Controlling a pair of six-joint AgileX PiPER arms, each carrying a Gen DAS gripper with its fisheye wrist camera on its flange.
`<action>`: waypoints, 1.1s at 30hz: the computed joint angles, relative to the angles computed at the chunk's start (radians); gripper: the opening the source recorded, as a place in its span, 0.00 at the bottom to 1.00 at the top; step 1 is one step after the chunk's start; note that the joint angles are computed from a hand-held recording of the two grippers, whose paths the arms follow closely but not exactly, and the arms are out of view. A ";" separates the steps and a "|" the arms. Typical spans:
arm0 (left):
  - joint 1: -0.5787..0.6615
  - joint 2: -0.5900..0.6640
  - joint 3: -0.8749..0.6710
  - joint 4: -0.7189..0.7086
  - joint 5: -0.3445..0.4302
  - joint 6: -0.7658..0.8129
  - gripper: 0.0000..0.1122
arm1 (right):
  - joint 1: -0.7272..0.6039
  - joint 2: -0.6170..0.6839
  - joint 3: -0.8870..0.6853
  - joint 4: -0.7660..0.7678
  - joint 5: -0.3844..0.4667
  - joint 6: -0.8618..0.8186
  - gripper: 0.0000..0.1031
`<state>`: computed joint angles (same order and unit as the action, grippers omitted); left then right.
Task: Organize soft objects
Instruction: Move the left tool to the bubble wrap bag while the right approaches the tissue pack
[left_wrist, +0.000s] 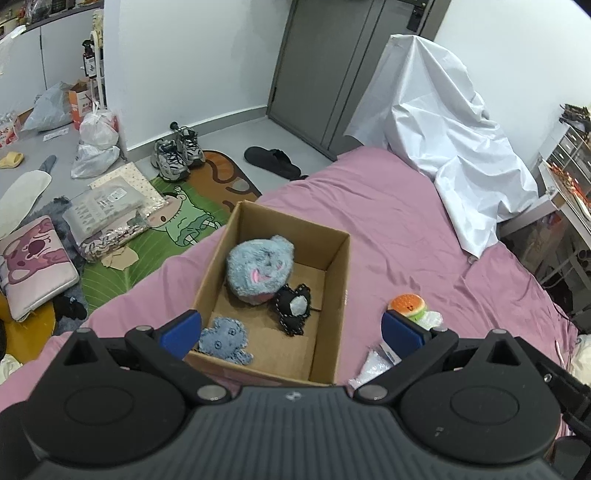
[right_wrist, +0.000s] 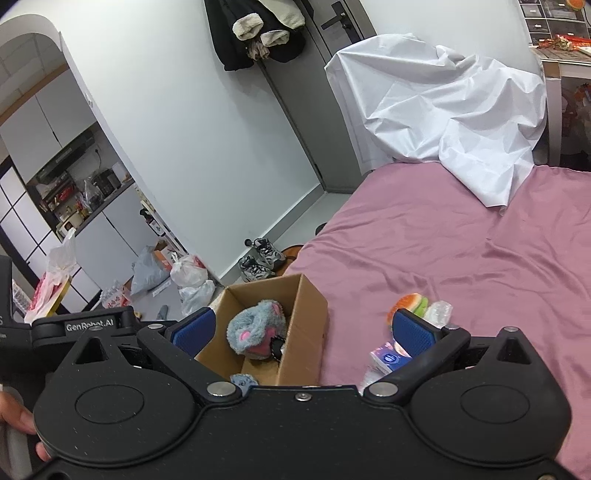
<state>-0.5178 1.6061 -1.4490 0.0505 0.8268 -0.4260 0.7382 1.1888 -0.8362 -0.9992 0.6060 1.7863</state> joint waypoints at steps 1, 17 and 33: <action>-0.005 -0.001 0.000 0.004 0.003 -0.001 0.92 | 0.002 -0.006 0.004 0.006 0.006 -0.004 1.00; -0.096 0.010 -0.009 0.070 0.049 -0.067 0.91 | -0.015 -0.121 0.096 0.084 0.050 -0.036 1.00; -0.183 0.042 0.011 0.167 0.015 -0.167 0.91 | -0.199 -0.196 0.197 0.293 -0.053 -0.168 1.00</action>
<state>-0.7004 1.6476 -1.4381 0.2178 0.8417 -0.5927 0.5396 0.9932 -0.6389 -0.7060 0.5529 1.6187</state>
